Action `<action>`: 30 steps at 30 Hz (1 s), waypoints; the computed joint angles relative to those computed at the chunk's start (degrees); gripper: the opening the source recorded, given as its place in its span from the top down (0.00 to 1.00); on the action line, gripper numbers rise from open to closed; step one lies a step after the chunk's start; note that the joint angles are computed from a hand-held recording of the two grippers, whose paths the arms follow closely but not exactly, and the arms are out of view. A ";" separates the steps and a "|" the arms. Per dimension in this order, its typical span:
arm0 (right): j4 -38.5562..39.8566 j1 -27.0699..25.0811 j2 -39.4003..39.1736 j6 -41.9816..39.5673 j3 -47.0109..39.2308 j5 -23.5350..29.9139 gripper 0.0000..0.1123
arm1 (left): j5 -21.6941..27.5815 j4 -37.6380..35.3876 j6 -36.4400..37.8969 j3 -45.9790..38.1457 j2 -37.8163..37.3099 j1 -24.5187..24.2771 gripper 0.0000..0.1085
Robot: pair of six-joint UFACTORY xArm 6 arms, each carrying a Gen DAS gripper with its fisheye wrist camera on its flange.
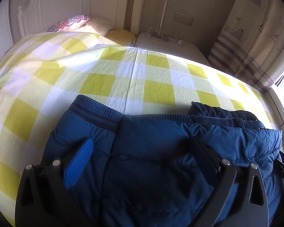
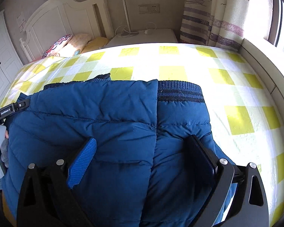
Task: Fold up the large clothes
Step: 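Open both tools and release the jacket hem, then press and smooth the folded jacket bundle with both open tools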
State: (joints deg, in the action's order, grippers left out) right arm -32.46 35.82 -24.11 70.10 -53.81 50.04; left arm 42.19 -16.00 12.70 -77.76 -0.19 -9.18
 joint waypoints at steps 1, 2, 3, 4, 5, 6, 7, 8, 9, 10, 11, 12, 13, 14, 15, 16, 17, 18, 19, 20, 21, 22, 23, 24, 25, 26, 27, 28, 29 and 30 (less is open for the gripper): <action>-0.15 -0.46 -0.66 0.71 0.95 -1.35 0.18 | -0.14 -0.13 0.05 0.10 -0.06 0.00 0.08; -0.78 -0.12 -0.16 0.78 0.46 -0.70 0.18 | -0.18 -0.25 0.11 0.15 -0.08 0.01 0.08; -1.60 0.39 0.51 0.84 -0.24 0.32 0.17 | -0.13 -0.28 0.11 0.16 -0.10 0.02 0.08; -2.15 0.76 0.91 0.93 -0.73 1.06 0.17 | -0.12 -0.59 0.28 0.20 -0.16 0.06 0.08; -2.33 0.88 0.98 1.06 -0.83 1.18 0.17 | -0.12 -1.09 0.58 0.30 -0.29 0.13 0.08; -2.26 0.77 0.57 1.15 -0.49 0.81 0.17 | 0.05 -1.74 0.99 0.35 -0.47 0.30 0.08; -2.29 0.82 0.18 1.36 -0.29 0.69 0.18 | 0.33 -1.95 0.93 0.35 -0.69 0.41 0.08; -2.67 1.57 0.21 1.84 -1.15 2.67 0.18 | 0.03 -0.56 -0.65 0.82 -1.36 0.34 0.08; -4.41 3.56 0.85 3.06 -3.10 7.04 0.18 | -0.78 2.78 -3.48 1.90 -2.69 0.00 0.08; -6.36 6.00 2.01 3.65 -5.71 12.02 0.18 | -1.68 3.84 -3.91 3.60 -4.67 -0.29 0.08; -8.30 8.39 2.75 3.30 -7.59 14.83 0.18 | -2.47 2.50 -1.95 5.83 -7.30 -0.72 0.08; -9.76 10.48 3.17 2.32 -8.86 15.50 0.18 | -2.84 0.32 1.28 8.10 -10.04 -1.30 0.08; -10.77 12.49 3.79 1.14 -10.15 15.65 0.18 | -3.40 -0.35 3.90 10.88 -13.31 -2.31 0.08; -11.32 14.42 4.83 -0.32 -11.67 15.89 0.16 | -4.56 0.55 5.56 13.83 -16.42 -3.72 0.08; -11.55 16.19 6.30 -2.28 -13.37 16.06 0.16 | -6.34 2.40 6.66 17.20 -19.60 -5.37 0.08; -11.47 17.58 7.92 -4.38 -14.78 15.82 0.16 | -8.24 5.14 6.78 20.29 -22.12 -6.98 0.08; -11.01 18.67 9.59 -6.73 -15.80 15.48 0.16 | -10.13 9.77 4.98 23.10 -23.98 -8.48 0.08; -10.61 19.61 11.58 -9.01 -16.97 16.47 0.16 | -11.53 13.82 3.25 25.27 -24.95 -9.37 0.07; -11.23 20.52 13.36 -9.80 -17.78 18.38 0.16 | -11.67 15.47 2.34 26.27 -25.05 -9.59 0.07; -11.61 20.58 13.33 -8.75 -16.90 17.89 0.16 | -10.92 14.73 1.99 26.27 -24.78 -9.23 0.07; -11.11 19.96 12.10 -7.12 -15.17 16.10 0.15 | -9.48 11.59 3.51 25.49 -24.26 -8.43 0.07; -9.91 18.95 10.49 -5.68 -13.44 14.33 0.15 | -7.43 7.88 5.64 24.26 -23.53 -7.26 0.07; -9.39 18.47 9.21 -3.96 -12.48 14.47 0.15 | -6.01 6.55 5.94 23.46 -23.28 -6.32 0.07; -9.62 18.73 8.20 -2.29 -12.21 16.26 0.15 | -5.54 6.14 6.12 23.34 -23.65 -5.29 0.07; -10.66 19.58 7.20 -0.88 -12.00 18.62 0.15 | -5.70 4.89 7.47 23.82 -24.60 -4.17 0.07; -12.31 21.02 6.03 0.59 -11.58 21.40 0.15 | -6.33 3.15 9.44 24.87 -26.02 -2.75 0.07; -13.68 22.30 4.60 1.95 -10.68 24.00 0.15 | -7.62 2.92 10.22 26.21 -27.35 -1.22 0.07; -14.45 23.34 2.95 3.46 -9.25 26.46 0.14 | -9.08 3.42 10.34 27.56 -28.30 0.40 0.07; -14.35 23.76 1.17 4.80 -7.36 27.72 0.14 | -9.62 2.95 11.03 28.35 -28.50 2.24 0.07; -13.35 23.33 -1.18 6.15 -4.57 26.58 0.14 | -8.45 0.16 13.29 28.05 -27.67 4.47 0.07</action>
